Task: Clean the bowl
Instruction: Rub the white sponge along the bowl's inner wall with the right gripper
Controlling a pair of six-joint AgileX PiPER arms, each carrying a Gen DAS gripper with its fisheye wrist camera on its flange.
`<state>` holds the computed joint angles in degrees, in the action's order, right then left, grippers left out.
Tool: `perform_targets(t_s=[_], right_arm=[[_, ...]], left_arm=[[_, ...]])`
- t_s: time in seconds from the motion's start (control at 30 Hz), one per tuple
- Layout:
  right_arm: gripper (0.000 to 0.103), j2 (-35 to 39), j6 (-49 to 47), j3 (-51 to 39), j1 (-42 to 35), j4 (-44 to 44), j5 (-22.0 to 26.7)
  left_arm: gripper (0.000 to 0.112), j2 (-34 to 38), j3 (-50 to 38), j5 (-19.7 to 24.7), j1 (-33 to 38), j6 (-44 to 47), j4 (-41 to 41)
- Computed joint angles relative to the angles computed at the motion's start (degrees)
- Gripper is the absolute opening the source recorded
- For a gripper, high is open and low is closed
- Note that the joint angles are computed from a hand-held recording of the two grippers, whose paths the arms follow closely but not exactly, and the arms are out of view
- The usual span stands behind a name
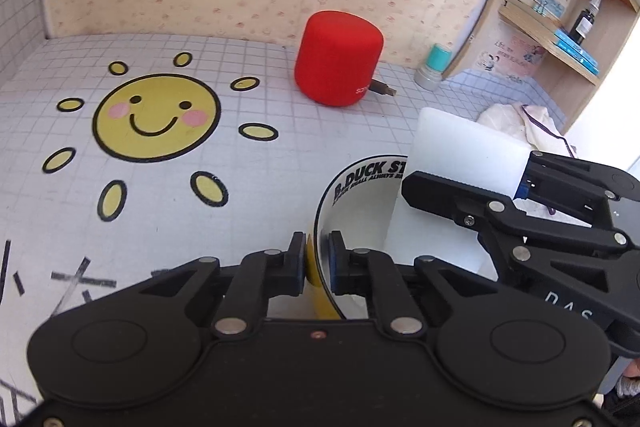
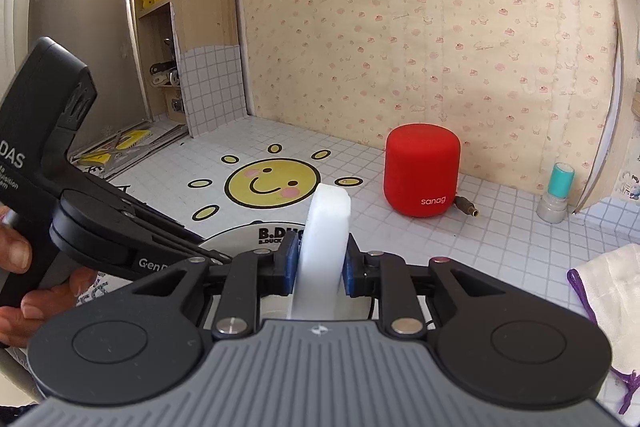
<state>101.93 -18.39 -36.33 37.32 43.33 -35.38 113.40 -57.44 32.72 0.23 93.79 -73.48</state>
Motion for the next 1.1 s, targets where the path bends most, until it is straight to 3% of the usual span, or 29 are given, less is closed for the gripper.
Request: perform_targets(t_s=[0.13, 0.2, 0.4, 0.77, 0.97, 1.03, 1.1], right_arm=[[0.025, -0.4, -0.77, 0.54, 0.35, 0.47, 0.25], [0.025, -0.61, -2.08, 0.58, 0.67, 1.62, 0.29], [0.023, -0.7, -3.8, 0.34, 1.36, 3.83, -0.84], [0.022, 1.62, 14.01, -0.44, -3.61, -15.95, -0.17], [0.021, 2.82, 26.02, -0.6, -7.52, -31.79, -1.06], [0.021, 3.23, 24.15, -1.34, -7.13, -30.45, -0.61], [0.021, 3.21, 16.89, -1.92, -5.04, -22.85, -0.34]], left_arm=[[0.012, -3.15, 6.39, -5.62, -1.8, 6.73, -12.45], [0.012, -3.18, 6.77, -5.55, -1.58, 6.46, -13.62], [0.012, -3.68, 7.32, -6.74, -2.13, 5.53, -14.28], [0.013, -3.06, 6.55, -4.55, -1.15, 5.46, -11.42], [0.013, -2.32, 5.16, -2.45, -0.05, 4.43, -7.39], [0.013, -2.15, 4.98, -2.58, 0.0, 3.53, -7.15], [0.013, -2.38, 5.48, -2.89, -0.11, 4.3, -8.26]])
